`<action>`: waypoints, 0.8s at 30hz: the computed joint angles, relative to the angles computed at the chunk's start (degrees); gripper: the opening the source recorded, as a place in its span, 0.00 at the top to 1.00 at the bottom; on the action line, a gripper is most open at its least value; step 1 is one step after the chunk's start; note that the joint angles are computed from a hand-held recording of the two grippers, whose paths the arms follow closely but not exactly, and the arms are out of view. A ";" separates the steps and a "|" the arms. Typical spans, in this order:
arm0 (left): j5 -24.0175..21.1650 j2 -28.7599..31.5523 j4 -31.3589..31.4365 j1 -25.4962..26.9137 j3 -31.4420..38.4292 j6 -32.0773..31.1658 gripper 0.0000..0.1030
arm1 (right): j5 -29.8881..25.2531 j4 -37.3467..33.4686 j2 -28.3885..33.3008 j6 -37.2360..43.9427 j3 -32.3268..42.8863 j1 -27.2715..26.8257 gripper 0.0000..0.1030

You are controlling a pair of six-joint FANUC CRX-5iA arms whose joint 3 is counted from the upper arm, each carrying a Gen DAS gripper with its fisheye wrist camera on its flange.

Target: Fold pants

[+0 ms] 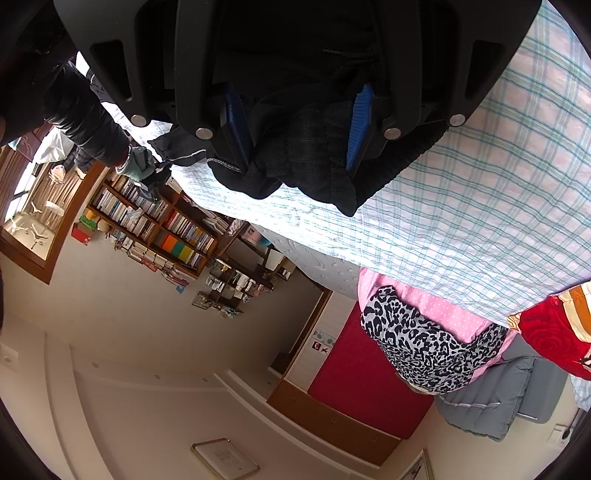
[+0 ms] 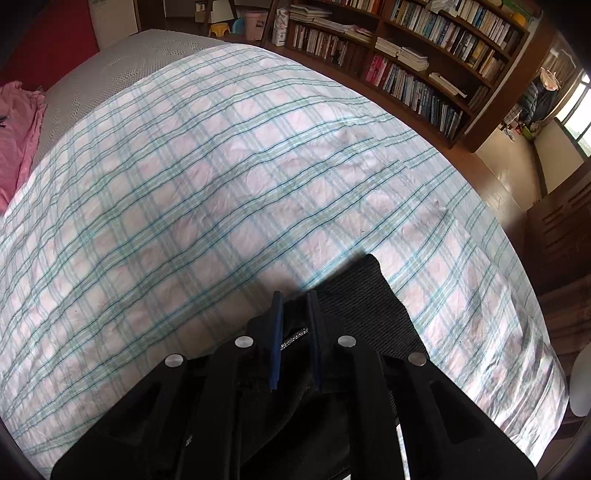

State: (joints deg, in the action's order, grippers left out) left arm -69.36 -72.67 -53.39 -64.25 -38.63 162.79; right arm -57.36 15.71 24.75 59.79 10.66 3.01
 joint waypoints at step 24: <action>5.51 -14.11 14.60 16.19 -2.82 -6.78 0.55 | 6.71 -28.90 -37.85 26.28 -25.75 -21.94 0.93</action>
State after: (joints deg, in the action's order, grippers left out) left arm -63.85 -86.78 -38.80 -48.05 -41.45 156.01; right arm -50.64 -13.19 -13.10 86.07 -15.09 -18.93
